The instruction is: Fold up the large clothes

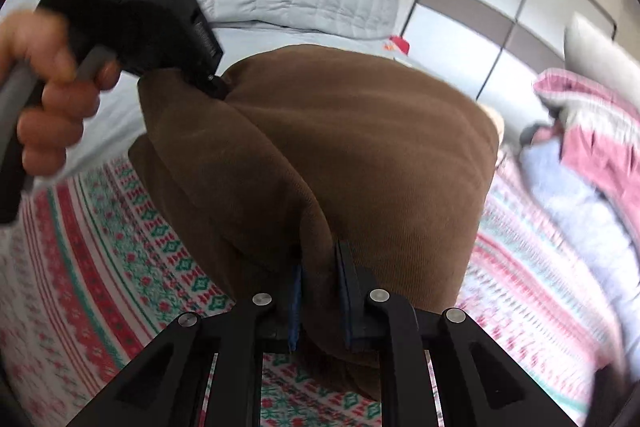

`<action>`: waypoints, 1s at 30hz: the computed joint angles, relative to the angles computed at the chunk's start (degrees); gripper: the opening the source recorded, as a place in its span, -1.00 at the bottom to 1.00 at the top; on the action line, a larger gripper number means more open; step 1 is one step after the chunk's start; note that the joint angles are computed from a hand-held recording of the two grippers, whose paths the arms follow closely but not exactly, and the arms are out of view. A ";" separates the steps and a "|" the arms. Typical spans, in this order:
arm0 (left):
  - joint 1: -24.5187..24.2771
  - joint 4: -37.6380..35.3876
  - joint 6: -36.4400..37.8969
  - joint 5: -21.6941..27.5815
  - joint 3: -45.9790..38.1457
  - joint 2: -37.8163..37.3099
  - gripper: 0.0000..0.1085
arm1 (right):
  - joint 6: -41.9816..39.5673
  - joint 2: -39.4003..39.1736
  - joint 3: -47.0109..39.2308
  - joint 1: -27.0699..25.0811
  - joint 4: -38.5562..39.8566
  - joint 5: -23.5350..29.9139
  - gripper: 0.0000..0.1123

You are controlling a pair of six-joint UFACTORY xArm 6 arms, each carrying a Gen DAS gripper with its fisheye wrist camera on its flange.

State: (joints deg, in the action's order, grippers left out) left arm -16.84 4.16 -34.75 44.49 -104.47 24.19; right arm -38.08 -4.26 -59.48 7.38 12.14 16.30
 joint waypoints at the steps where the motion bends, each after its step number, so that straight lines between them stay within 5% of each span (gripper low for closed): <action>1: 0.02 -0.10 0.61 0.02 0.03 0.03 -0.82 | -0.42 -0.07 -0.28 -0.15 1.23 0.80 -0.73; 4: 0.39 -2.04 1.34 -0.30 0.11 0.10 -0.81 | -3.71 -0.99 -1.60 -0.64 5.67 4.39 -0.63; 8: 0.38 -2.29 1.55 0.18 -0.23 0.05 -0.79 | -13.70 -3.64 -8.24 -6.01 23.42 20.60 -0.41; 11: 0.16 -1.47 1.36 1.29 -0.76 0.16 -0.77 | -13.57 -2.25 -13.55 -10.66 31.79 24.88 -0.34; 14: -0.25 0.25 1.33 2.46 -1.34 0.31 -0.75 | -3.21 5.04 -21.51 -13.14 26.75 29.10 -0.39; 16: -0.37 0.74 1.35 3.00 -1.70 0.48 -0.74 | -0.44 9.20 -24.21 -13.39 24.38 31.90 -0.60; 19: -0.44 0.99 1.40 3.71 -1.93 0.51 -0.72 | -4.26 6.70 -16.83 -10.84 22.74 22.14 -0.60; 25: -1.24 4.36 1.47 5.66 -3.97 1.44 -0.50 | 1.98 6.24 -10.57 -7.57 12.85 11.18 -0.61; 27: -1.24 4.73 1.68 5.12 -3.53 1.11 -0.48 | 5.47 6.45 -10.87 -6.84 8.71 10.72 -0.60; 30: -0.22 0.63 3.04 2.10 -0.37 -1.41 -0.42 | 3.10 7.04 -14.06 -8.25 13.62 15.34 -0.59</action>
State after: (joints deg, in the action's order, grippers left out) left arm -17.06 4.79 -31.71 46.59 -104.84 22.78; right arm -34.98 2.77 -73.54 -0.87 25.76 31.64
